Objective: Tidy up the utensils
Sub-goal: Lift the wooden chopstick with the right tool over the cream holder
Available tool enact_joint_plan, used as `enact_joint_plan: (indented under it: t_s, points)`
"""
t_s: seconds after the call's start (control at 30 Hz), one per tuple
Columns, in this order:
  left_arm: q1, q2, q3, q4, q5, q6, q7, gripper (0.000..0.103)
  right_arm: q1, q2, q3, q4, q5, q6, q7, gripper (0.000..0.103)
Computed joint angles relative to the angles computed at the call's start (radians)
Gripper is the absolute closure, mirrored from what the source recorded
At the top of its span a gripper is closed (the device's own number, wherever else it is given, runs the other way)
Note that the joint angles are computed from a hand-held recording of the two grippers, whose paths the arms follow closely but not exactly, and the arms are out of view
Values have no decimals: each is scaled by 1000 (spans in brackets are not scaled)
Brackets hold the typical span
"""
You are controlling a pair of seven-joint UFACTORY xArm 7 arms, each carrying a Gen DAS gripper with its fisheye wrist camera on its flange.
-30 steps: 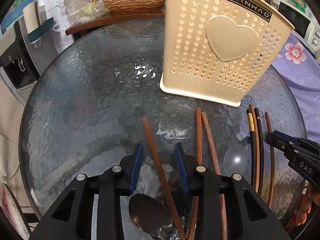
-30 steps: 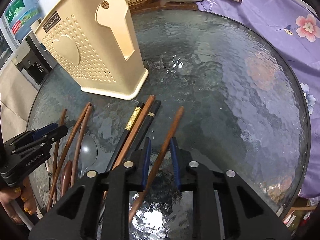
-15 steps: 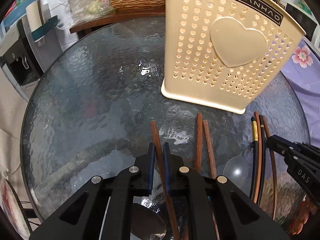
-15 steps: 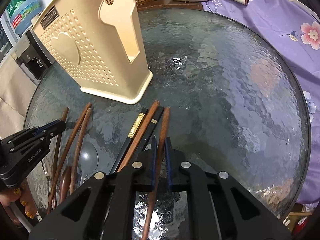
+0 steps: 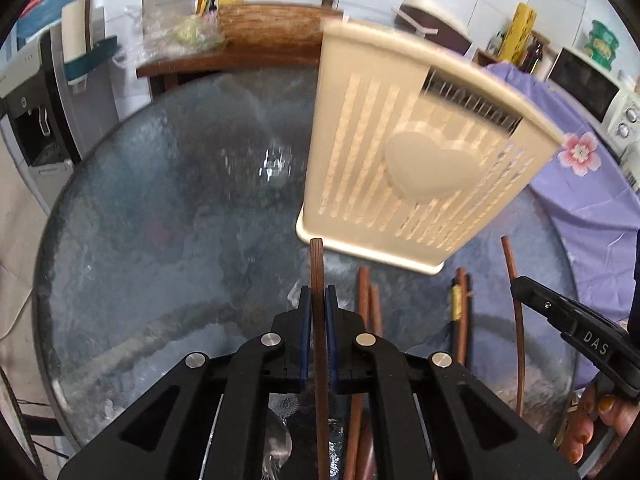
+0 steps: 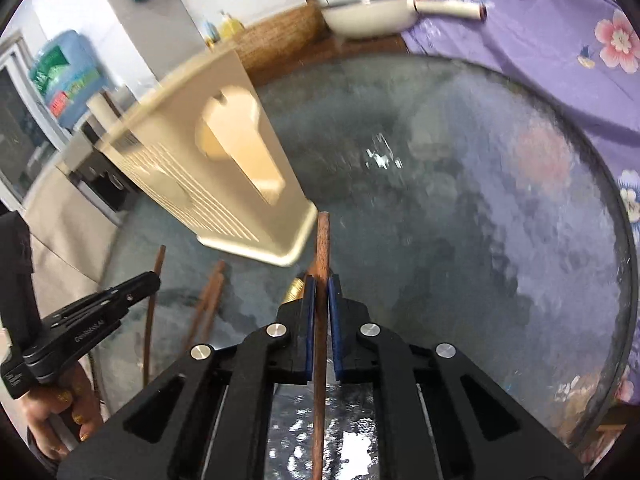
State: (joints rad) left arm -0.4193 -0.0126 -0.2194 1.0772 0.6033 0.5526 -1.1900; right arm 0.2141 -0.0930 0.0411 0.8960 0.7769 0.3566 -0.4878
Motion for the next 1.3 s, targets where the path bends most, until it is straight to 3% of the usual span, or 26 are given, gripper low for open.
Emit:
enact_joint_plan:
  t_s: [0.17,0.37,0.57,0.9,1.3]
  points:
    - [4,-57,-13,0,62,-5,-38,97,45,-94,-35,-23,154,-15,-182,96]
    - [29,-136,-60,-17,104,-9,-77,97,85,-180,-83,-23,255,28,-334,96]
    - [60,-199,-111,-34,146,7,-95,97,98,-261,-100,-46,213,66,-314,96]
    - [105,-272,-144,-54,102,-8,-37,97,115,-349,-147,-56,147,157,-292,96]
    - [153,-302,-163,12,52,-2,41,97,116,-355,-151,51,83,218,-232,96]
